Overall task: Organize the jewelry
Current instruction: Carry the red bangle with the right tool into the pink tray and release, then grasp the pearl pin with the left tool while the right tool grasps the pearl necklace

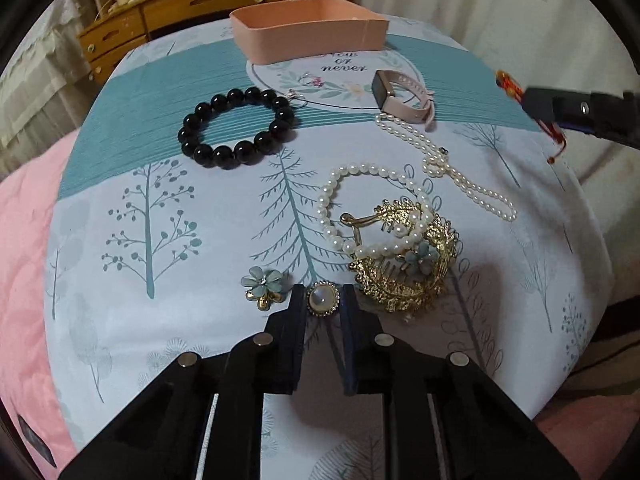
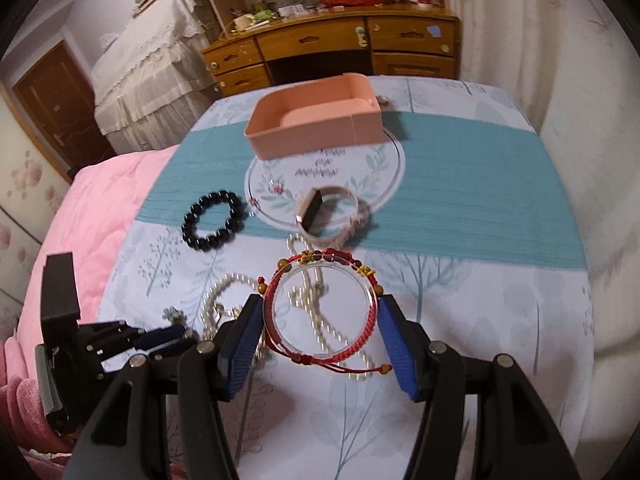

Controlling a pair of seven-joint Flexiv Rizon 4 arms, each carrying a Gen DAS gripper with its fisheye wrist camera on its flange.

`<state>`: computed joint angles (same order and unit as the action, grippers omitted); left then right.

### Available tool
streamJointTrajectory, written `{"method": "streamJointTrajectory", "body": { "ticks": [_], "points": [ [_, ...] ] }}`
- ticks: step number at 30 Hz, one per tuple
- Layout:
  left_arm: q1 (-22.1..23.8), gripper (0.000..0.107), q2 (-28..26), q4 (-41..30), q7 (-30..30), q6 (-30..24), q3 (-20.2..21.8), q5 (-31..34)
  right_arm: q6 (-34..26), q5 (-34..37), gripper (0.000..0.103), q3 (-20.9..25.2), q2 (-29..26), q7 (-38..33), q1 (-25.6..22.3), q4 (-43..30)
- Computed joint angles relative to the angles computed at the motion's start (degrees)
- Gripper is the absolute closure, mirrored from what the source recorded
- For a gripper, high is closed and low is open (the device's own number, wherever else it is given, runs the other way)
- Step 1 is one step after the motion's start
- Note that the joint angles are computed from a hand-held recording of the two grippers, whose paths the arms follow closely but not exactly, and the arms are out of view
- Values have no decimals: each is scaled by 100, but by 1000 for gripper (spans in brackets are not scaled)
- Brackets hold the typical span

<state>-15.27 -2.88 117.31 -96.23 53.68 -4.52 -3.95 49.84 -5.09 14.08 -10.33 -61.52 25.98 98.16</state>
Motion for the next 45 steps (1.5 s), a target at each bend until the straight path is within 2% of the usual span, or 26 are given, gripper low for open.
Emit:
{"method": "streamJointTrajectory", "body": {
  "ticks": [4, 9, 15, 19, 26, 33, 36, 38, 39, 40, 44, 45],
  "points": [
    [-2, 98, -75, -314, -413, -414, -10, 239, -39, 359, 45, 20, -280, -537, -110, -473],
    [16, 99, -89, -576, -824, -861, 4, 172, 52, 761, 45, 48, -706, -1162, -233, -1133],
    [53, 99, -113, -1290, -1126, -1472, -38, 189, 205, 1110, 45, 91, -1373, -1760, -371, -2107],
    [96, 99, -326, -1898, -1170, -1476, -45, 176, 59, 1161, 44, 76, -1869, -1989, -391, -2823],
    [103, 98, -1290, -3474, -1227, -1004, 17, 378, -228, 1225, 44, 18, -2518, -2046, -388, -3796],
    [-2, 98, -2470, -4988, -1429, -449, 281, 513, -215, 1304, 44, -25, -2886, -1932, -339, -4136],
    [-51, 98, -2938, -5647, -1518, -653, 414, 530, -213, 1303, 43, -76, -3108, -1719, -302, -4382],
    [-106, 78, -3180, -6034, -1591, -976, 511, 562, -469, 1277, 43, -81, -3243, -1595, -299, -4599],
    [-133, 56, -3240, -6155, -1628, -1141, 572, 612, -563, 1271, 43, -83, -3273, -1563, -296, -4638],
    [-148, 50, -3282, -6244, -1643, -1240, 603, 652, -624, 1261, 42, -94, -3292, -1539, -292, -4661],
    [-118, 48, -3136, -6038, -1630, -1242, 595, 650, -462, 1290, 41, -105, -3133, -1500, -339, -4424],
    [-119, 44, -3075, -5986, -1671, -1357, 613, 652, -443, 1309, 40, -89, -3088, -1513, -369, -4381]
  ]
}}
